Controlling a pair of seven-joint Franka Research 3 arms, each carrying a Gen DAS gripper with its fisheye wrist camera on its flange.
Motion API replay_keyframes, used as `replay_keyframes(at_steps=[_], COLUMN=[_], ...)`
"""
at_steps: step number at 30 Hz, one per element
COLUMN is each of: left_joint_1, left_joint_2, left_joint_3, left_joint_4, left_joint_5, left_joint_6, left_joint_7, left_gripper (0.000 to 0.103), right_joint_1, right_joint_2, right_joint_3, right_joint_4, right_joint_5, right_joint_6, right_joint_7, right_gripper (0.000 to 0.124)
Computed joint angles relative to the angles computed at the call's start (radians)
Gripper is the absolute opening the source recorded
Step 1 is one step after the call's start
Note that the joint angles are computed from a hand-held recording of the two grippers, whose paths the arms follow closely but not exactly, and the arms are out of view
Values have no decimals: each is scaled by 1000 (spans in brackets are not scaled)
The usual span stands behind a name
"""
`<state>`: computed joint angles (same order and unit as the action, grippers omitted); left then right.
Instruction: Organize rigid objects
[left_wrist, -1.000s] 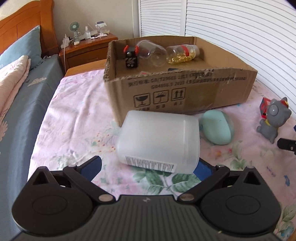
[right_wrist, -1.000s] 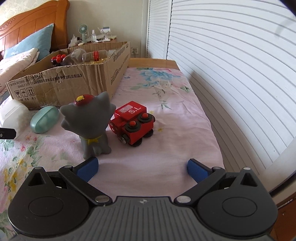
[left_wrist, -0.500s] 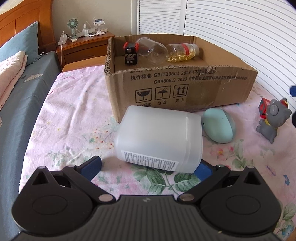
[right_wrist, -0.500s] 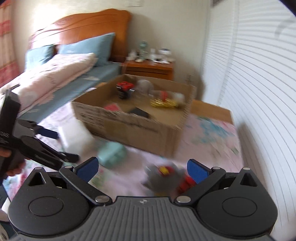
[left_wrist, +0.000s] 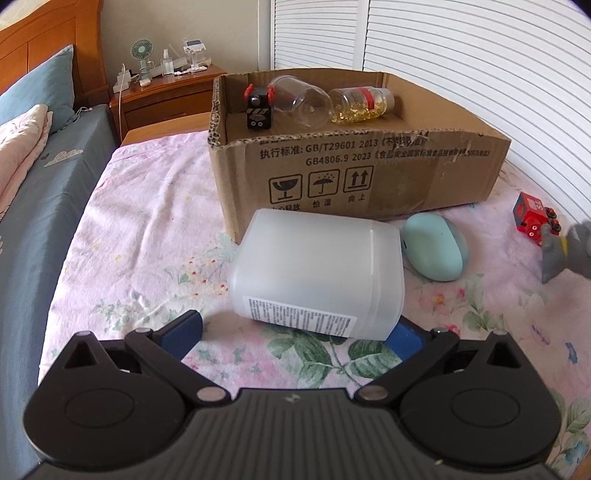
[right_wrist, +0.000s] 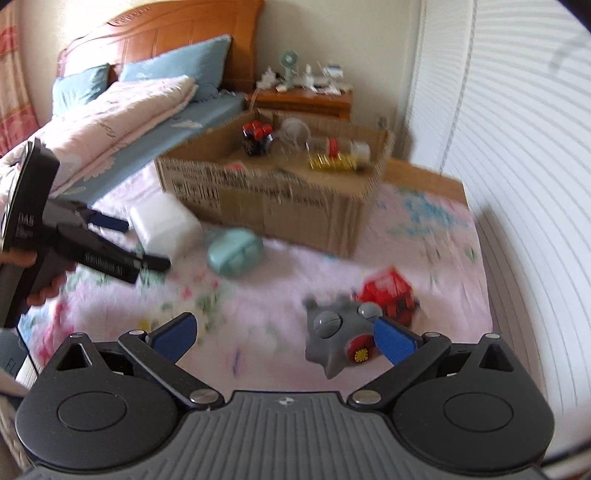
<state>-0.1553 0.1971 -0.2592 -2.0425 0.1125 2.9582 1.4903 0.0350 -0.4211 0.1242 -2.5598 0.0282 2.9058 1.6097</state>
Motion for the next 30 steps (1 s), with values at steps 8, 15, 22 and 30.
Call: replay_keyframes(at_steps=[8, 15, 22, 30], left_joint_1=[5, 16, 17, 27], left_joint_2=[-10, -34, -22, 16], left_joint_3=[-5, -23, -35, -54], left_joint_4=[-4, -21, 3, 40], left_joint_5=[-10, -51, -100, -110], left_joint_6=[-18, -1, 5, 16], left_joint_7=[17, 87, 187, 243], left_gripper=[102, 102, 102, 102], right_joint_1=[-53, 21, -105, -118], right_joint_2=[-32, 0, 79, 132], right_joint_3=[48, -18, 66, 75], right_joint_4=[-33, -11, 60, 92], right_joint_5=[-22, 49, -180, -381], right_joint_6=[-84, -130, -124, -176], right_joint_7=[149, 175, 444, 597], right_gripper=[103, 103, 103, 103])
